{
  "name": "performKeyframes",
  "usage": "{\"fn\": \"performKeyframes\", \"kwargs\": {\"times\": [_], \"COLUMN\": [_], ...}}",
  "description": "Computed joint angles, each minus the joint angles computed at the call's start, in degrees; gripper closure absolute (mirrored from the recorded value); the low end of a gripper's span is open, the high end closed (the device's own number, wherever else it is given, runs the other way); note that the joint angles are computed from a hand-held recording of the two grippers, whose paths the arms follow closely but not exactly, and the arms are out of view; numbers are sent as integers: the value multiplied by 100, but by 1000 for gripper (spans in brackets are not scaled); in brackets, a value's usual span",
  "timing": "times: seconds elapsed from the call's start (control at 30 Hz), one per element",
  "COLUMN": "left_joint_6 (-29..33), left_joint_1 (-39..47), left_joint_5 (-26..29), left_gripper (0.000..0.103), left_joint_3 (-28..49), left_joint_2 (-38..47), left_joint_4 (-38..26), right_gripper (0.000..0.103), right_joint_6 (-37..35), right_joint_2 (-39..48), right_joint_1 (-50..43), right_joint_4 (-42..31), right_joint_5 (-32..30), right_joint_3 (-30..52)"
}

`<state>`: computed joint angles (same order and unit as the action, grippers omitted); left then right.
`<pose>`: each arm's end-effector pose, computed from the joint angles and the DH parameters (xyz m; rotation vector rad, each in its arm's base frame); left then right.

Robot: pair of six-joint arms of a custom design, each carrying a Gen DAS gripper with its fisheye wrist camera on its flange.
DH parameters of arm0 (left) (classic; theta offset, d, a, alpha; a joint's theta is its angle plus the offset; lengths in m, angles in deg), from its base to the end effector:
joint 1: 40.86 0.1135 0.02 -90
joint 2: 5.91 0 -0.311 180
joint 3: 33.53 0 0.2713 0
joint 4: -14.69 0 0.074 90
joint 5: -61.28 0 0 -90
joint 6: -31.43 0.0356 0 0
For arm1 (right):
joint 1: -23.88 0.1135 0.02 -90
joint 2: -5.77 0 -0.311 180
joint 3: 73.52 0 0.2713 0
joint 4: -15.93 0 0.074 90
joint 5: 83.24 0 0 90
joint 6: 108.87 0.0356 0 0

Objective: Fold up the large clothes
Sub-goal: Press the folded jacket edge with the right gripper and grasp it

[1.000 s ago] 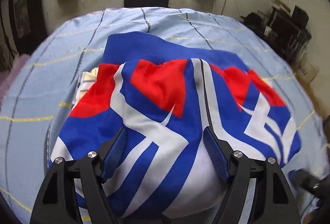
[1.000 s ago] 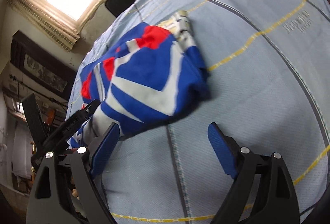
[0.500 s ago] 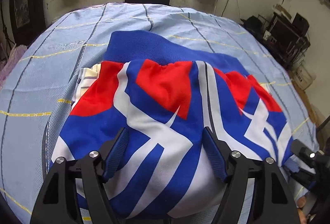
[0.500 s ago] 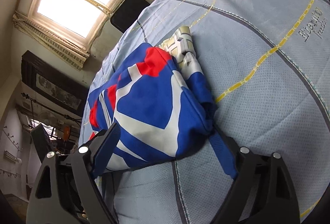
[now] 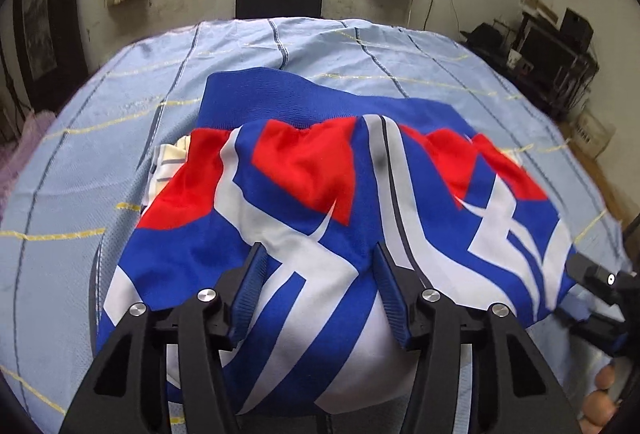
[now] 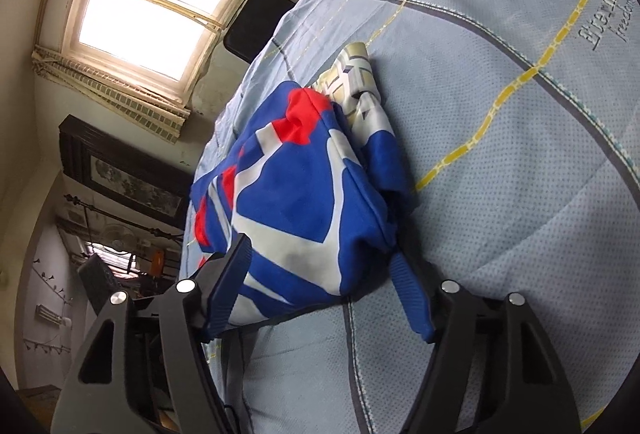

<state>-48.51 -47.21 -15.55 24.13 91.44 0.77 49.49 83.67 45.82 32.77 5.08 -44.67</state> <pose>0.3301 -0.0449 0.1612 0.4486 2.4494 -0.2606 0.2086 0.0852 0.1543 0.8846 2.1099 0.9188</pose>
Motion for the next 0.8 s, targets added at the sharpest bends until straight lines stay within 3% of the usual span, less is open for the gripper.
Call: {"fn": "performKeyframes", "kwargs": {"times": [0.13, 0.2, 0.37, 0.53, 0.8], "left_joint_6": [52, 68, 72, -21, 9], "left_joint_1": [-11, 8, 22, 875, 2034], "left_joint_5": [-73, -42, -23, 1443, 3124], "left_gripper": [48, 47, 47, 49, 42], "left_joint_3": [-33, 5, 87, 727, 1710], "left_joint_2": [17, 58, 78, 134, 422], "left_joint_4": [55, 38, -86, -1028, -2135], "right_gripper": [42, 61, 81, 87, 89], "right_joint_6": [-252, -281, -389, -973, -1923], "right_joint_2": [316, 483, 644, 456, 1143], "right_joint_1": [207, 274, 334, 974, 2025], "right_joint_4": [-881, -1534, -1607, -2411, -3559], "right_joint_5": [644, 1019, 1277, 2348, 3870], "right_joint_3": [654, 1051, 1212, 1891, 3544]}}
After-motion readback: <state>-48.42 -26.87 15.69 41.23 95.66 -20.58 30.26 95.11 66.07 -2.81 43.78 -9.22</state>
